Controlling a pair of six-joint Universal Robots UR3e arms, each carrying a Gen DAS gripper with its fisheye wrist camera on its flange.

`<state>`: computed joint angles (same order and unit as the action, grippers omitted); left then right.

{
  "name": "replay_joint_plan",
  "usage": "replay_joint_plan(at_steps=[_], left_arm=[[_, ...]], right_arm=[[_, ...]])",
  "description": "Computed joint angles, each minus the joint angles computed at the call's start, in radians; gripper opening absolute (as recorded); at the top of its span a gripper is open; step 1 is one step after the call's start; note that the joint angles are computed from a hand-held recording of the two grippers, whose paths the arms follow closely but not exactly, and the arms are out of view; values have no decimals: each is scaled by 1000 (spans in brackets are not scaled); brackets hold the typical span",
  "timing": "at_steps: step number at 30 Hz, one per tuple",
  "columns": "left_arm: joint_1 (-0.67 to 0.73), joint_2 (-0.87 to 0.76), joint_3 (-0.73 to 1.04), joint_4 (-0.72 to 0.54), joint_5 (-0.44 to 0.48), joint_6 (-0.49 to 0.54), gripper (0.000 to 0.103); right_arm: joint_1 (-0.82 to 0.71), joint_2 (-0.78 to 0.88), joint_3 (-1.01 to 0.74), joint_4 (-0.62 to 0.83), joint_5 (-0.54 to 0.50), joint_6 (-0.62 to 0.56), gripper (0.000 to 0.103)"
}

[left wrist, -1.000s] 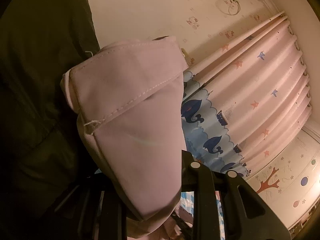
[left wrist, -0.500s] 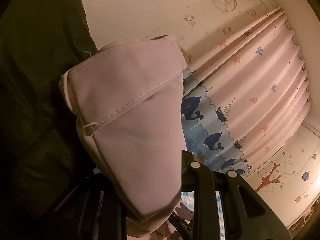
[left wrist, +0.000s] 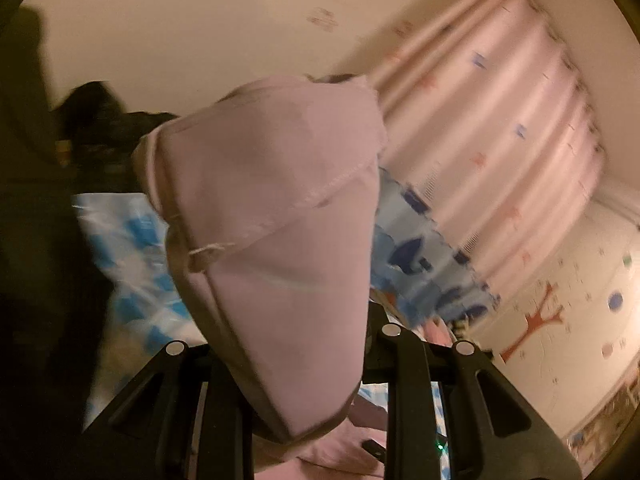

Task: Fold large clothes
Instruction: 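Lower the held sleeve onto the jacket body with the left tool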

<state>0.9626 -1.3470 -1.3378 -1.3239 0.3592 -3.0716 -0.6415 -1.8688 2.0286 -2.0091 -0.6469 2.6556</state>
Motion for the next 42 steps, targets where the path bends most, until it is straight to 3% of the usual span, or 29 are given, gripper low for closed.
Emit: replay_joint_plan(at_steps=[4, 6, 9, 13, 16, 23, 26, 30, 34, 39, 40, 42], left_arm=[[-213, -82, 45, 283, 83, -239, 21], [-351, -154, 95, 411, 165, -359, 21], [-527, -254, 187, 499, 287, -454, 21], [-772, -434, 367, 520, 462, -503, 21], [-943, -572, 469, 520, 565, -496, 21], [-1288, -933, 658, 465, 810, -426, 21], [-1361, -1070, 726, 415, 866, -424, 21], [-1399, -1195, 809, 315, 860, -397, 28], [-1407, -1138, 718, 313, 836, -308, 47], [-1359, -941, 491, 301, 768, -199, 60], [-1349, -903, 457, 293, 774, -176, 67], [-1334, -818, 378, 276, 803, -137, 70]], right_arm=[[-325, -57, -40, 513, 25, -409, 83], [-391, -43, -52, 618, 29, -508, 83], [-456, 1, -79, 771, 42, -645, 83], [-484, 143, -141, 917, 62, -736, 83], [-492, 232, -198, 1023, 71, -773, 84], [-558, 566, -412, 1513, 120, -958, 86], [-571, 659, -469, 1624, 130, -998, 85], [-577, 716, -498, 1679, 138, -1009, 86], [-575, 749, -516, 1711, 149, -1008, 86], [-567, 749, -534, 1713, 137, -1013, 88], [-563, 743, -537, 1709, 135, -1012, 89], [-553, 730, -542, 1702, 137, -1008, 90]])
